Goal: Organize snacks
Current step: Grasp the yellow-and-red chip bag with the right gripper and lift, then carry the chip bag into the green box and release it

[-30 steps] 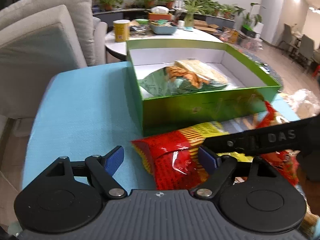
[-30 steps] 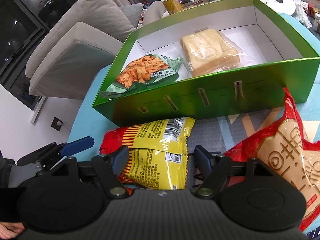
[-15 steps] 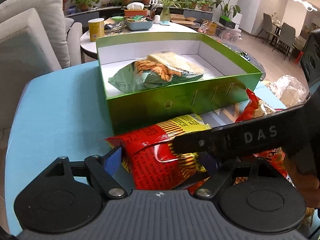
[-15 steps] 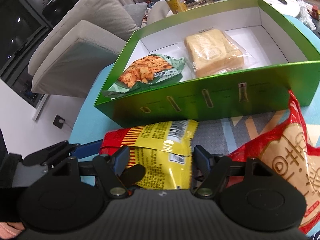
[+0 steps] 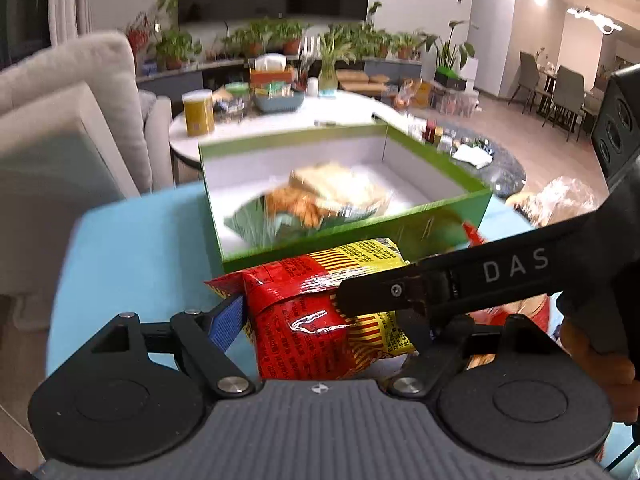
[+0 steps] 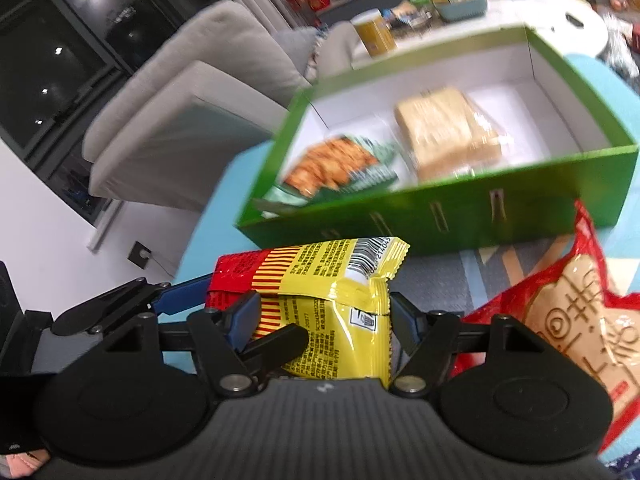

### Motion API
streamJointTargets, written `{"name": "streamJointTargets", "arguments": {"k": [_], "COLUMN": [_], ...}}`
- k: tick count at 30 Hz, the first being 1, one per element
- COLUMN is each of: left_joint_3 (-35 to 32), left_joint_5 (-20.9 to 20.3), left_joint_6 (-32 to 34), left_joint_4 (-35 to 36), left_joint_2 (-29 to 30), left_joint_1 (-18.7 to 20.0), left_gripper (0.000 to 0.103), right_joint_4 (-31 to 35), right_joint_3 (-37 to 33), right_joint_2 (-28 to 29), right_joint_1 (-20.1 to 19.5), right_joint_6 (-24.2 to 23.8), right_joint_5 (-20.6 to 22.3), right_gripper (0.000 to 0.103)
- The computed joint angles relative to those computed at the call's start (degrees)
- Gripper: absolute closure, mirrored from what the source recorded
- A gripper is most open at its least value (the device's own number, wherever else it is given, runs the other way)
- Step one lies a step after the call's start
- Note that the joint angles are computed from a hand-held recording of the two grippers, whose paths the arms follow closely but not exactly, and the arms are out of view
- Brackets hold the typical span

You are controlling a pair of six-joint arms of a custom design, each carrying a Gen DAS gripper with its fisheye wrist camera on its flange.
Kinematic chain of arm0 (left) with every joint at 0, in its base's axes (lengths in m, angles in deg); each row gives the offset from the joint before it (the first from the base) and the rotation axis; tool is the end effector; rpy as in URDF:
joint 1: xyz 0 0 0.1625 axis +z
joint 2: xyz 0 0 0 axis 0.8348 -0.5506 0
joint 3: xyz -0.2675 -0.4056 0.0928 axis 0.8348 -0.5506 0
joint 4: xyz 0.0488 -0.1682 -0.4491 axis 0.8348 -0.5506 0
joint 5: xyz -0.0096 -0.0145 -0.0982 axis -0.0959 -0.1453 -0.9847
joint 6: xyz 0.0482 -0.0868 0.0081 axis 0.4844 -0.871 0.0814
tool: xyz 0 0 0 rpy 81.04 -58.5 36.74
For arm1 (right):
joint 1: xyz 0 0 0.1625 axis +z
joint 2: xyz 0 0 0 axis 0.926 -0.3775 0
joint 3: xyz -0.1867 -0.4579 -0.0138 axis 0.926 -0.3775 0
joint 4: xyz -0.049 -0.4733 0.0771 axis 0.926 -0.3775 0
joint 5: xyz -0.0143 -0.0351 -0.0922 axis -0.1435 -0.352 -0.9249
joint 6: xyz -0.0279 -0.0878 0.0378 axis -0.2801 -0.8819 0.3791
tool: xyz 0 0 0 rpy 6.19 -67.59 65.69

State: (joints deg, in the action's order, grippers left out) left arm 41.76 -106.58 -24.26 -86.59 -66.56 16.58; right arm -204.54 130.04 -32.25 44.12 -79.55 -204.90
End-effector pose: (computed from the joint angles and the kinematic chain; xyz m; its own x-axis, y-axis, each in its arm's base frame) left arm -0.0087 -0.5569 0.2538 -0.5331 0.6969 -0.4798 0.8451 0.4651 -0.2636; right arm 0.2925 -0.4991 -0.0530 -0.9605 0.0792 0.2667 -0.1311 0.7167 -0.6849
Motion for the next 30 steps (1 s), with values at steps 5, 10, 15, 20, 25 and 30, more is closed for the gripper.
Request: {"name": "streamJointTargets", "arguments": {"k": [5,10,15,20,25,30], "left_joint_3": [0.88,1.05,0.29,-1.89,-4.49,-6.97], "left_joint_5": [-1.64,-2.12,-1.81,-1.61,-1.23,-0.12], "left_joint_6": [0.86,1.50,1.59,0.88,0.52,1.23], "left_joint_4": [-2.07,-3.75,-5.63,-5.97,-7.33,-8.36], "left_joint_2": [-1.60,-1.64,-0.25,1.74,5.06,8.39], "left_joint_1": [-1.77,-3.70,-5.49,-7.01,-7.92,-7.93], "left_gripper": [0.024,0.024,0.024,0.024,0.024,0.024], "right_joint_4": [-3.94,-6.44,-7.98,-8.01,-8.56,-7.61], "right_joint_3": [0.32,0.84,0.41,0.23,-0.42,-1.50], "right_joint_2": [-0.64,-1.72,-2.59,-4.59,-5.82,-6.25], "right_joint_1": [2.06,2.52,2.67,1.17,-0.03,-1.69], "right_joint_6": [-2.21,-3.56,-5.94,-7.18,-8.73,-9.92], "right_joint_5": [-1.31,-1.63,-2.30,-0.27,0.96,2.40], "right_gripper": [0.021,0.021,0.021,0.021,0.021,0.021]}}
